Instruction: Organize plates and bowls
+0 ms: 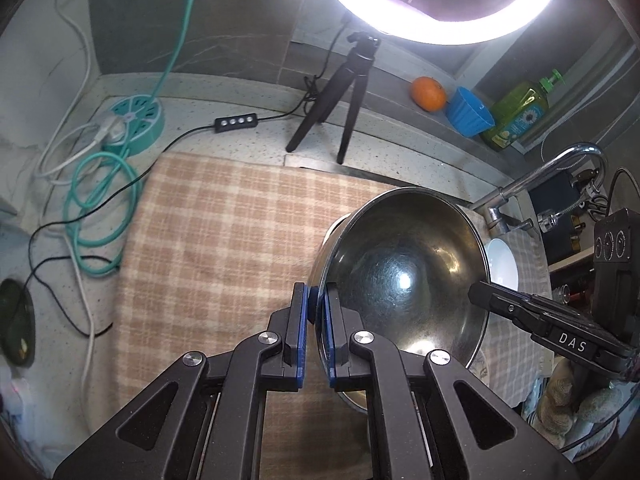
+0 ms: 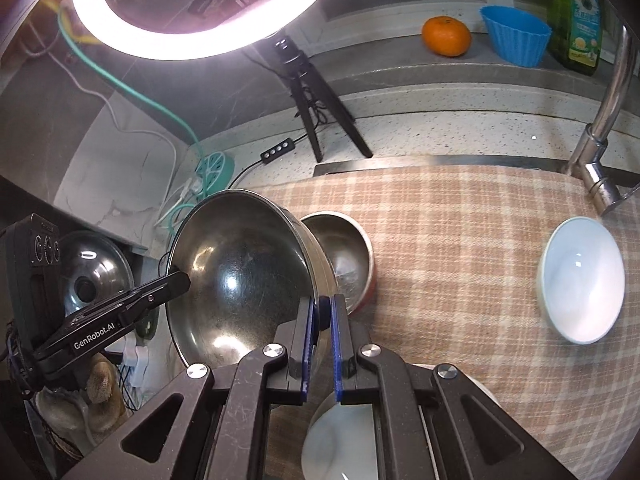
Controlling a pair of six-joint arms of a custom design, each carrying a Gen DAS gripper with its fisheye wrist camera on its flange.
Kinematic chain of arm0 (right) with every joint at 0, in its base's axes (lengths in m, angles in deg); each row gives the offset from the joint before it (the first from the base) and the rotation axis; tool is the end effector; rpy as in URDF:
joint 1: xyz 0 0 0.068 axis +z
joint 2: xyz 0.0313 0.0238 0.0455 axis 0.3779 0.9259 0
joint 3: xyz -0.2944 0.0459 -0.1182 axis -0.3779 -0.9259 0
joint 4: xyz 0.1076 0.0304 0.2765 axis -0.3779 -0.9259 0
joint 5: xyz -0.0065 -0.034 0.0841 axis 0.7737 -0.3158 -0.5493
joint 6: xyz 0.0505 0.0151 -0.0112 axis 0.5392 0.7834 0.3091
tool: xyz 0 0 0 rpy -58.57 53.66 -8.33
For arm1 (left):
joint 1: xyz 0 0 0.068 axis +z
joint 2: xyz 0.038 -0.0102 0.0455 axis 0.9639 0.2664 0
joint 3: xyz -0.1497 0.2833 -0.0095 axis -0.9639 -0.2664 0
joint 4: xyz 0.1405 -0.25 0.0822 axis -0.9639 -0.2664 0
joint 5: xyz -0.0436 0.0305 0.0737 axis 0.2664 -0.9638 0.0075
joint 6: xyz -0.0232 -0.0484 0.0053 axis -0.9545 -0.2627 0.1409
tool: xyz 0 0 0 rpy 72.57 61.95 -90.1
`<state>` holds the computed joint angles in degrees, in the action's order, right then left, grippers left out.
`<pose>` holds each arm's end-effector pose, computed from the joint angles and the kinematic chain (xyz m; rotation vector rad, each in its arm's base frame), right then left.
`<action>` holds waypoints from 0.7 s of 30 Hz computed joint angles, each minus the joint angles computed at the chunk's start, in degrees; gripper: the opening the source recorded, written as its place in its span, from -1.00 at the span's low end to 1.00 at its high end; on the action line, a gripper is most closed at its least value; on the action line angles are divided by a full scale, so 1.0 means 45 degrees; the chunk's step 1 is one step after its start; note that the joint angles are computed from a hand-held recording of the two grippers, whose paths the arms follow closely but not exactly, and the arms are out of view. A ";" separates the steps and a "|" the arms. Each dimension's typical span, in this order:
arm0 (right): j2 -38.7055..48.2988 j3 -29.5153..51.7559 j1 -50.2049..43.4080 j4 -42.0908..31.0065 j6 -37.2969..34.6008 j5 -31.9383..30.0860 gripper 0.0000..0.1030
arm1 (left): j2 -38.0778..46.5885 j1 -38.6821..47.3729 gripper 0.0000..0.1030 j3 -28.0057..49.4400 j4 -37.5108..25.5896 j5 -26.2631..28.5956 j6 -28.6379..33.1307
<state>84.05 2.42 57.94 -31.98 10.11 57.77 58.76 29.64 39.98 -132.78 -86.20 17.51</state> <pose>0.1734 0.1327 0.2513 -0.1446 2.6875 0.6541 0.1381 -0.1339 0.2684 -0.0513 2.7039 -0.4249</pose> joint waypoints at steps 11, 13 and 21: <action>0.1416 0.0160 0.2152 0.1123 0.1140 0.0496 -0.85 | -0.2180 0.1028 -0.88 -0.1119 -0.1294 0.0208 -0.0062; 0.1732 0.0205 0.2470 0.1360 0.1312 0.0519 -0.85 | -0.2580 0.1301 -0.88 -0.1340 -0.1532 0.0313 -0.0006; 0.2898 0.0413 0.3403 0.2211 0.1841 0.0421 -0.85 | -0.4000 0.2766 -0.88 -0.2041 -0.2470 0.0982 0.0538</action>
<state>97.10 4.28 73.26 -22.03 18.39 59.67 40.76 42.09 30.80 -143.89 -81.78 19.94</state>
